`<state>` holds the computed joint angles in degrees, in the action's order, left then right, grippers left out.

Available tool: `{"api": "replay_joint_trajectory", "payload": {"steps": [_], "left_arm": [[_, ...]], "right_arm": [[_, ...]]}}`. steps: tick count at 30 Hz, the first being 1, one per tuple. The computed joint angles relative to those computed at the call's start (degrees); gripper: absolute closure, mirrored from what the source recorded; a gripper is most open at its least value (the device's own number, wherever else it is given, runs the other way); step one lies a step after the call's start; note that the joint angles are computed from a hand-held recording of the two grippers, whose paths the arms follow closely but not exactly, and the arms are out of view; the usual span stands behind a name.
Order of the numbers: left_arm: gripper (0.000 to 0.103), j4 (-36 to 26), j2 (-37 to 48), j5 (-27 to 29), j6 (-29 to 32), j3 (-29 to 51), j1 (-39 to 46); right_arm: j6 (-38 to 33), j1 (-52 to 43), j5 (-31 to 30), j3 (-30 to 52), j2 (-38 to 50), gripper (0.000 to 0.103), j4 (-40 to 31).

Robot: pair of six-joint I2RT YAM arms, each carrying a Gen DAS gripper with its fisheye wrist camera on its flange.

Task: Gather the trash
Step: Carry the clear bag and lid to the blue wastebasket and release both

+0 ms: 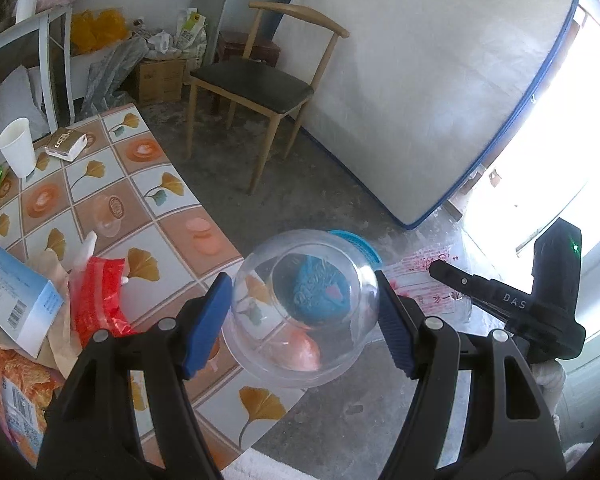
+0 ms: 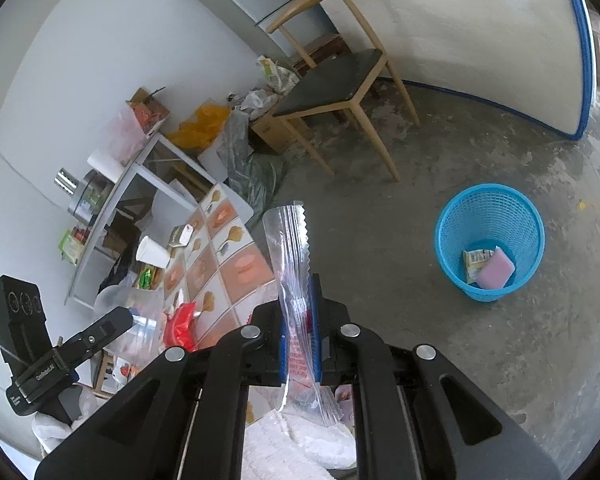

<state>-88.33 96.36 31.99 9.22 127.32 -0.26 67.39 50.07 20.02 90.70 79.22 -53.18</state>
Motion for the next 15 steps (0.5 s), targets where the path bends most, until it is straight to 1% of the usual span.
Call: {"api": "replay_joint_trajectory", "payload": {"steps": [4, 10, 13, 15], "left_arm": [[0.036, 1.39, 0.71, -2.09, -1.56, 0.36, -1.69], [0.036, 1.46, 3.58, -4.05, -3.49, 3.2, -3.96], [0.036, 0.71, 5.38, -4.6, -3.96, 5.12, -5.49], [0.036, 0.01, 7.25, -4.38, -4.08, 6.87, -6.9]], "right_arm": [[-1.38, -2.79, -1.76, -3.22, -1.44, 0.094, 2.39], [-3.13, -7.58, -4.52, -7.74, -3.13, 0.094, 5.97], [-3.7, -9.22, -4.14, -8.97, -3.94, 0.094, 5.62], [-3.93, -9.9, -2.73, -9.22, -4.23, 0.094, 4.21]]}}
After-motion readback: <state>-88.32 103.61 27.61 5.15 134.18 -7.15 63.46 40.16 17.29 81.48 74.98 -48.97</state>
